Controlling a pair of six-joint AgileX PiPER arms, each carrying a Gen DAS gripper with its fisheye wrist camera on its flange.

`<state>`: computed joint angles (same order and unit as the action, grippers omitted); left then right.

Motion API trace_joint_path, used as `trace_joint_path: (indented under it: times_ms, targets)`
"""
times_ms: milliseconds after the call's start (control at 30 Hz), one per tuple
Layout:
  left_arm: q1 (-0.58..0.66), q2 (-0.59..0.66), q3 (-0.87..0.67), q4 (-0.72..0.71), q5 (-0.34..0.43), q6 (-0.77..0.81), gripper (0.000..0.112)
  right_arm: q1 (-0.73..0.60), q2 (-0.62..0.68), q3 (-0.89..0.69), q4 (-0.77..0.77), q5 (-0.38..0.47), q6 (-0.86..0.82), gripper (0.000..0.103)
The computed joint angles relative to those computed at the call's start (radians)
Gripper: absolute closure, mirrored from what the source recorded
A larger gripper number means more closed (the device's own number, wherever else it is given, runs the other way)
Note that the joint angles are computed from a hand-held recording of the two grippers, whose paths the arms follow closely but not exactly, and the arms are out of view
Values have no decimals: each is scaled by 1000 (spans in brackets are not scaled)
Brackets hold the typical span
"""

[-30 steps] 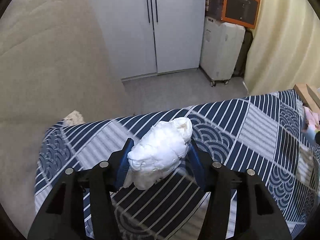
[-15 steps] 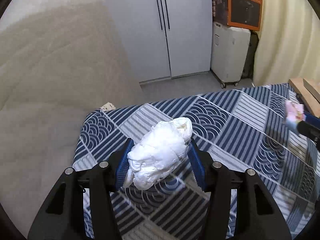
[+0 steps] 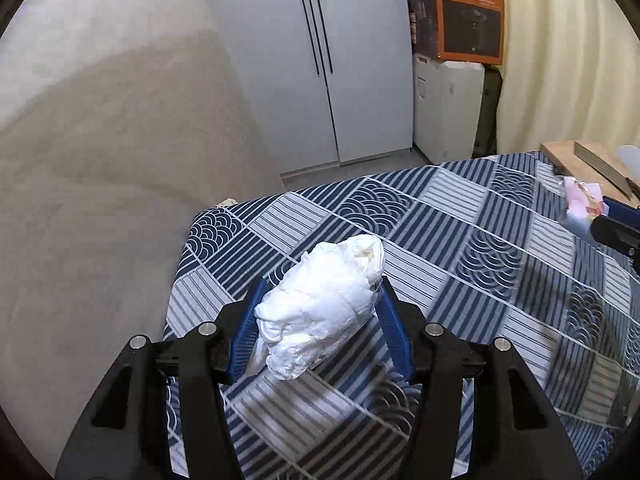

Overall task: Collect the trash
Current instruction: 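Lift the wrapper and tissue and carry them toward the trash bag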

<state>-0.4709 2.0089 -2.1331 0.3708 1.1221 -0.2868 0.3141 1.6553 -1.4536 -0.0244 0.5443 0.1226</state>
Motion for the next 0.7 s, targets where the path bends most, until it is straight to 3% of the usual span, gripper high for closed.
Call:
trace_joint_path:
  times_ms: [500,700]
  targets:
    - [-184,-341,455,157,-110,-211,56,76,-369,353,-102,-26,117,72]
    - [-310,-530,722,314,-188,-404,56,157,-553,496,-224,21,223,72]
